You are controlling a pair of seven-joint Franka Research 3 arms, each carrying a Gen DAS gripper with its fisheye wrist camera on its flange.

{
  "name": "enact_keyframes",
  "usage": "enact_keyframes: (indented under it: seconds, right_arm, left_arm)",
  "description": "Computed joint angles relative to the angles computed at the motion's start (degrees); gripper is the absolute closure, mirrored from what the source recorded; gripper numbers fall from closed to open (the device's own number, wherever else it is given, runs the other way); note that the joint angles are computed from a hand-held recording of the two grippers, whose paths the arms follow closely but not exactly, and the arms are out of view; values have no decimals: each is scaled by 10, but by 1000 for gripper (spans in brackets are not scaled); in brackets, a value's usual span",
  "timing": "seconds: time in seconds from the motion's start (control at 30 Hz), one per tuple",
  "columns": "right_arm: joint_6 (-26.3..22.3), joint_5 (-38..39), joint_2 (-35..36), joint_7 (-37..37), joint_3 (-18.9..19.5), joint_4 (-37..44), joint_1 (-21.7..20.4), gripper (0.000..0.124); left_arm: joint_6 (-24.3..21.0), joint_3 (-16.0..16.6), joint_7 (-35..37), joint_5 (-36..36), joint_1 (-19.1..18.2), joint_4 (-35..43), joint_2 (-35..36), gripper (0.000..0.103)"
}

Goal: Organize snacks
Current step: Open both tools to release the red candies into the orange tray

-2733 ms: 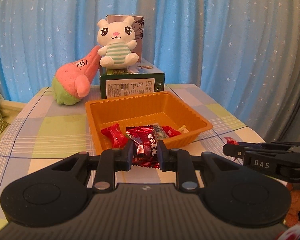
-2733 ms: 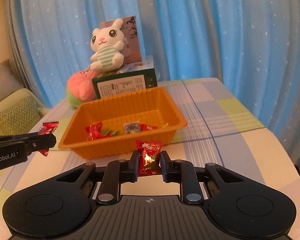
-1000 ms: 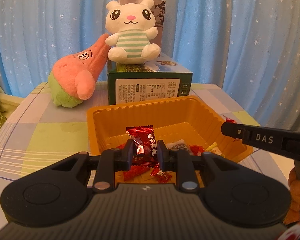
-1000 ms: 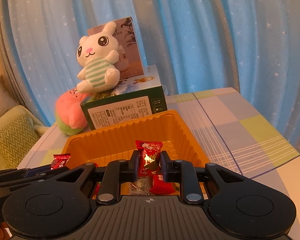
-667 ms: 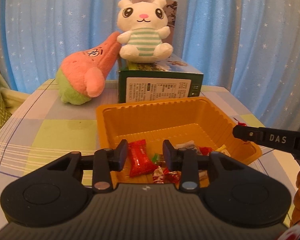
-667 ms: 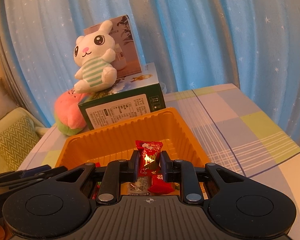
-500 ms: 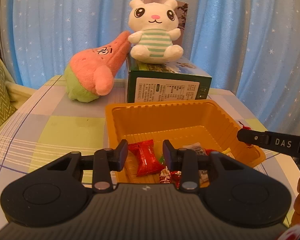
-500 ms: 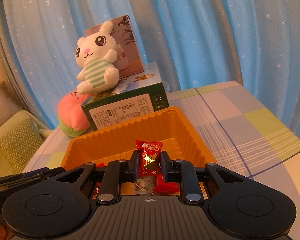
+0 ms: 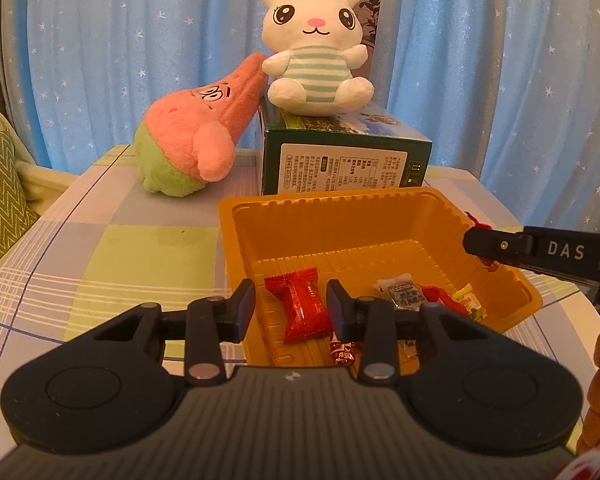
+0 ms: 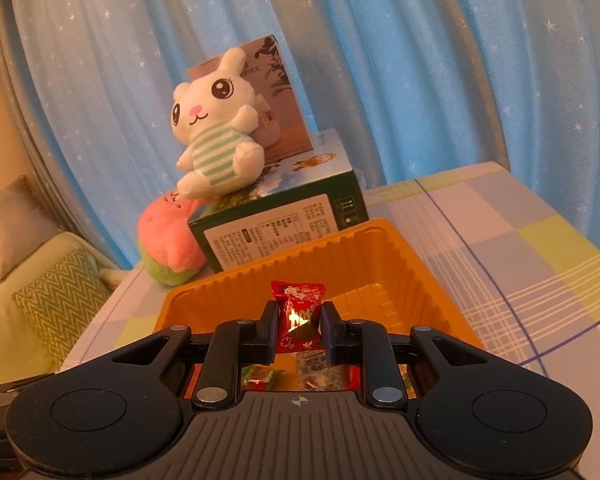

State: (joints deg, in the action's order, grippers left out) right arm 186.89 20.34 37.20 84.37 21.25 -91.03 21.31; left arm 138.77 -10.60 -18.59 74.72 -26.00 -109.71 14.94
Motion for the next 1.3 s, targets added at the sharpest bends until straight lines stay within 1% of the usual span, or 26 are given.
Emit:
enact_keyframes:
  seconds: [0.03, 0.1, 0.13, 0.17, 0.2, 0.23, 0.4, 0.53, 0.6, 0.73, 0.8, 0.9, 1.1, 1.17, 1.3]
  right_arm:
    - [0, -3, 5, -2, 11, 4, -7, 101]
    - [3, -15, 27, -23, 77, 12, -56, 101]
    - [-3, -17, 35, -29, 99, 16, -73, 95]
    - [-3, -16, 40, -32, 115, 17, -84, 75]
    - [6, -14, 44, -36, 130, 14, -95, 65]
    - [16, -12, 45, -33, 135, 10, -99, 58]
    - [24, -5, 26, -1, 97, 0, -77, 58]
    - [24, -5, 14, 21, 76, -7, -67, 58]
    - [20, -9, 10, 26, 71, -10, -65, 58]
    - [12, -11, -6, 28, 40, -21, -42, 58]
    - [13, -12, -12, 28, 32, -29, -36, 58]
    - [23, -11, -22, 29, 31, -47, -38, 58]
    - [44, -12, -53, 48, 12, -90, -31, 58]
    - [48, -17, -65, 56, 17, -108, -38, 58]
    - [55, -34, -93, 73, 42, -156, -66, 58]
  left_arm:
    - [-1, 0, 2, -2, 0, 0, 0, 68]
    - [0, 0, 6, -5, 1, -2, 0, 66]
    - [0, 0, 5, -5, 1, -3, -1, 64]
    - [0, 0, 5, -6, 1, -4, -1, 62]
    - [0, 0, 3, -5, 1, -5, -2, 61]
    - [-1, 0, 2, -5, 1, -6, -3, 59]
    - [-2, -2, -4, -2, 2, -10, -7, 56]
    - [-2, -3, -3, 1, 2, -11, -8, 54]
    - [-2, -4, -2, 0, 1, -11, -7, 53]
    - [-3, -5, 1, -3, 1, -10, -7, 53]
    - [-2, -6, 5, -4, 0, -10, -7, 53]
    - [-3, -7, 12, -5, -2, -11, -8, 53]
    - [-1, -11, 18, -9, -7, -15, -12, 52]
    - [-3, -13, 21, -10, -10, -18, -13, 51]
    - [-6, -18, 35, -24, -13, -26, -15, 51]
